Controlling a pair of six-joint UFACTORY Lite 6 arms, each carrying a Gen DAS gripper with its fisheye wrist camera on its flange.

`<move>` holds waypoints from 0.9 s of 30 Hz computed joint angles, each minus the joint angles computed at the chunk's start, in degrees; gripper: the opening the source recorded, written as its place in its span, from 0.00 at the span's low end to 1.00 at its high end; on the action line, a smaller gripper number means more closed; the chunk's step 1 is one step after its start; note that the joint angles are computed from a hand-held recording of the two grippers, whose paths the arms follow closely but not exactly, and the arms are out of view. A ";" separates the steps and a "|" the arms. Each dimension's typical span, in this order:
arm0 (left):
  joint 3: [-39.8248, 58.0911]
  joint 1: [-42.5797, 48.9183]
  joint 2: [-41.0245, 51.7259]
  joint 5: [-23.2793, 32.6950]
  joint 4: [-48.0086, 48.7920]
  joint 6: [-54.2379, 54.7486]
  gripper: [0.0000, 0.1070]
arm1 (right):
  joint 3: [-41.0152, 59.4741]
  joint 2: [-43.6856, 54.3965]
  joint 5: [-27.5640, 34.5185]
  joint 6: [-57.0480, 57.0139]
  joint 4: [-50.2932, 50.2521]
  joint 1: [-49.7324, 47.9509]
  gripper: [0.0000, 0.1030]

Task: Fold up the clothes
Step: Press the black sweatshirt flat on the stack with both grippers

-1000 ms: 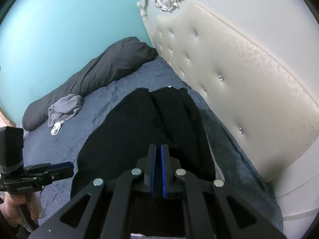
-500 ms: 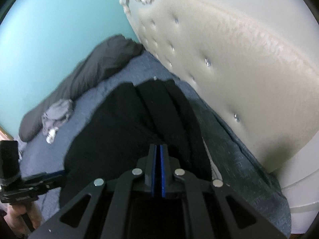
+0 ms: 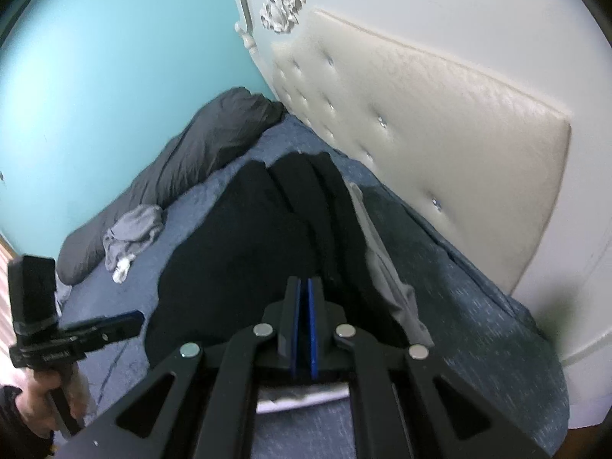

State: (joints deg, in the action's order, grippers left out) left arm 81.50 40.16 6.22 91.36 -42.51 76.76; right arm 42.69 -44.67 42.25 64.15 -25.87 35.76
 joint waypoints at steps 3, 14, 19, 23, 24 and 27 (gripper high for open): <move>-1.68 -0.17 -0.67 -0.47 0.29 0.65 0.31 | -3.00 -1.94 -0.70 -0.70 1.18 -1.79 0.02; -3.26 0.32 -1.56 -1.28 0.63 1.48 0.32 | -5.02 -2.09 -1.10 0.61 -0.08 -2.12 0.02; 0.29 2.24 -0.47 0.49 0.31 0.42 0.31 | 0.11 -0.64 4.23 7.31 -6.39 4.50 0.02; 3.50 3.80 0.98 2.10 0.13 -0.20 0.31 | 4.24 1.97 6.75 9.40 -8.69 7.73 0.02; 4.20 4.28 1.20 2.54 0.06 -0.10 0.31 | 5.18 2.68 7.31 10.04 -9.29 8.63 0.02; 6.79 5.78 2.22 4.03 -0.04 -0.11 0.31 | 8.00 5.04 8.66 11.69 -10.74 10.85 0.02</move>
State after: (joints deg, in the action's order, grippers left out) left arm 88.29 45.94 8.44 95.38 -42.55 76.64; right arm 50.69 -39.63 50.91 75.84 -36.61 46.60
